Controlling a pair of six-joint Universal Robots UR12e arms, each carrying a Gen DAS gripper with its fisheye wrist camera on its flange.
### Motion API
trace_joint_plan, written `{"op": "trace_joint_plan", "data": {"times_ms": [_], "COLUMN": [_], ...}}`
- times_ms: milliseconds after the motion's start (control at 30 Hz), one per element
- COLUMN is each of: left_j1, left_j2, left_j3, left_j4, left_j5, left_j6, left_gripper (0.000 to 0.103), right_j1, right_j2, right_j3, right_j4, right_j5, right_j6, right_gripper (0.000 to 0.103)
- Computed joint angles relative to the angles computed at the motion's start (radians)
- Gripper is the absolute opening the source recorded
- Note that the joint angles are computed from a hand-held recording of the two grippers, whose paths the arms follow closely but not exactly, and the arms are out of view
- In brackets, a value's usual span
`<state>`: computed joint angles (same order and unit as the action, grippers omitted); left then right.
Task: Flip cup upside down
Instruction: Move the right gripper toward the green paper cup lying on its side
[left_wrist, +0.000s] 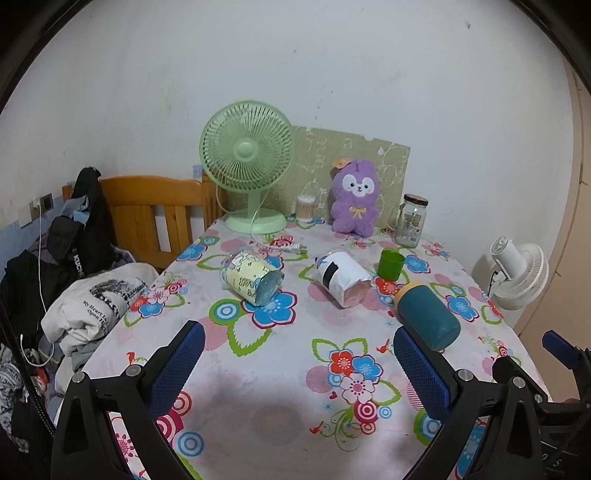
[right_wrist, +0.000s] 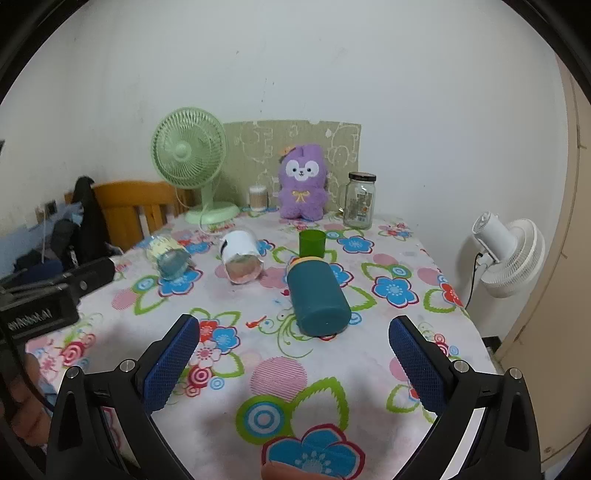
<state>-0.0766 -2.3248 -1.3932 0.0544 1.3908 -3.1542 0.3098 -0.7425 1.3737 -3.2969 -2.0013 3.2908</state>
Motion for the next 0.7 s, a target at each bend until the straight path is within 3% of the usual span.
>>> {"op": "trace_joint_plan", "data": {"times_ms": [233,433,700], "left_j1": [0.006,0.010,0.023], "left_j2": [-0.028,-0.069,-0.132], "left_j3": [0.065,0.145,0.277], "left_j4": [-0.083,-0.167,-0.327], "left_j5": [0.001,0.025,0.039], "left_j6": [-0.019,-0.032,-0.068], "left_gripper": [0.103,0.103,0.103], "right_j1": [-0.013,-0.044,-0.062], "right_j2": [0.029,0.056,0.130], "right_j3": [-0.071,-0.164,-0.358], "right_j4": [0.108,0.248,0.468], "right_j5": [0.027,0.169,0.241], "right_j6": [-0.013,-0.032,-0.102], "right_gripper": [0.103,0.103,0.103]}}
